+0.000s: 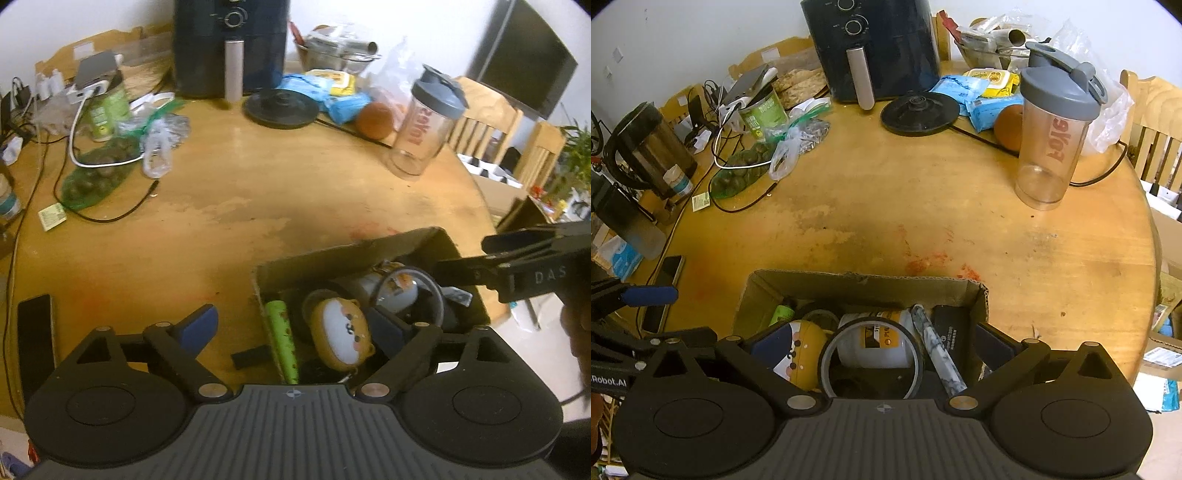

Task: Organize objects
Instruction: 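Open the left tool to drop the black cap into the box, then lower the tape ring into the box and open the right tool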

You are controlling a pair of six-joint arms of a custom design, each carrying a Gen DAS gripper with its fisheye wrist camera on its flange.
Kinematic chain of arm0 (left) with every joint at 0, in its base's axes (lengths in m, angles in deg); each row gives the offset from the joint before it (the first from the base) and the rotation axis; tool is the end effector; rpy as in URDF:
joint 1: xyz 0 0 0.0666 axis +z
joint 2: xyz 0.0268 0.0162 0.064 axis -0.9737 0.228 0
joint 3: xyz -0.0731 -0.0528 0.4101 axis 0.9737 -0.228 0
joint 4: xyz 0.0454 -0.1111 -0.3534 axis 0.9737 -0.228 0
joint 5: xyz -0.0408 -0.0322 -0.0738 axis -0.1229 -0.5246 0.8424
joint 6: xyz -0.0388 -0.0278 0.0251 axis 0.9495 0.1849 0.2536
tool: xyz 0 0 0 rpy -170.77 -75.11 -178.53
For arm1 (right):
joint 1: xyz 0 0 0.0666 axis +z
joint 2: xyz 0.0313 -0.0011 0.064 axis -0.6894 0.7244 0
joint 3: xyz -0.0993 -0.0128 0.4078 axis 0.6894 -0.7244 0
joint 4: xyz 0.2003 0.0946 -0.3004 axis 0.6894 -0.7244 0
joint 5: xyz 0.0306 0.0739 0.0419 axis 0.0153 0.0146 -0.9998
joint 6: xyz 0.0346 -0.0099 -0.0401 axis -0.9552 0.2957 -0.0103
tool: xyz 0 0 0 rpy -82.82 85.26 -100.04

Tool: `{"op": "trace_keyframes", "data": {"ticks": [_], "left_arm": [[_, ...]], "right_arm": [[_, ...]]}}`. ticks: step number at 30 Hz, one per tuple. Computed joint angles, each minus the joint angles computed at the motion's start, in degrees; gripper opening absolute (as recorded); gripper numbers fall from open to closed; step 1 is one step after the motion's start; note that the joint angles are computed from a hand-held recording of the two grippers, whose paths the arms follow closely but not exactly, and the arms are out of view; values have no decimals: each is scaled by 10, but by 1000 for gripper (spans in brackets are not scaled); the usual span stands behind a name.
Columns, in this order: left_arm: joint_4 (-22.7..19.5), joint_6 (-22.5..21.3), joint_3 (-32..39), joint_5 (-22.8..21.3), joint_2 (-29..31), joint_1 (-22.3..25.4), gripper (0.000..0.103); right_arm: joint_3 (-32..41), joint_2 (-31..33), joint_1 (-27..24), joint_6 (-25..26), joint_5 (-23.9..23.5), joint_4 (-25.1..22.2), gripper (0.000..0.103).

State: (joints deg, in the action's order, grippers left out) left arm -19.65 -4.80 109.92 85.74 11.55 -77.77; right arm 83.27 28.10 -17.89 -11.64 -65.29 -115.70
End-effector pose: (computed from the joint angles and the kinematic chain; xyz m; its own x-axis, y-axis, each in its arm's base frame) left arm 0.4394 -0.0220 0.4013 -0.6502 0.5574 -0.5163 0.6863 0.7224 -0.0844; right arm 0.5082 0.2473 0.4352 -0.8189 -0.2806 -0.5007 -0.3865 0.9145 0.1197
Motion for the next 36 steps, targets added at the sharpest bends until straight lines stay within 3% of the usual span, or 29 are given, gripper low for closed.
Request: {"op": "trace_keyframes", "data": {"ticks": [4,6,14,18,21,25,28,33,36], "left_arm": [[18,7,-3,-10,-4,-1,103],[50,4,-16,-11,-15,-2,103],[177,1,-54,-20,-61,-17,103],[209,12,-54,-17,-69,-24,103],[229,23,-57,-20,-75,-27,103],[255,7,-63,-45,-83,-38,103],[230,2,-46,-41,-76,-38,103],[138,27,4,-66,-47,-40,103],[110,33,17,-77,-35,-39,103]], "right_arm": [[0,0,3,-5,12,1,103],[-8,-5,5,-4,24,15,103],[-76,-55,25,39,125,172,103],[-108,-76,41,88,184,265,103],[-112,-79,46,101,206,293,103],[-104,-77,51,95,240,294,103],[-96,-74,58,84,263,280,103],[-23,-42,52,10,233,132,103],[14,-21,50,-14,220,57,103]]}}
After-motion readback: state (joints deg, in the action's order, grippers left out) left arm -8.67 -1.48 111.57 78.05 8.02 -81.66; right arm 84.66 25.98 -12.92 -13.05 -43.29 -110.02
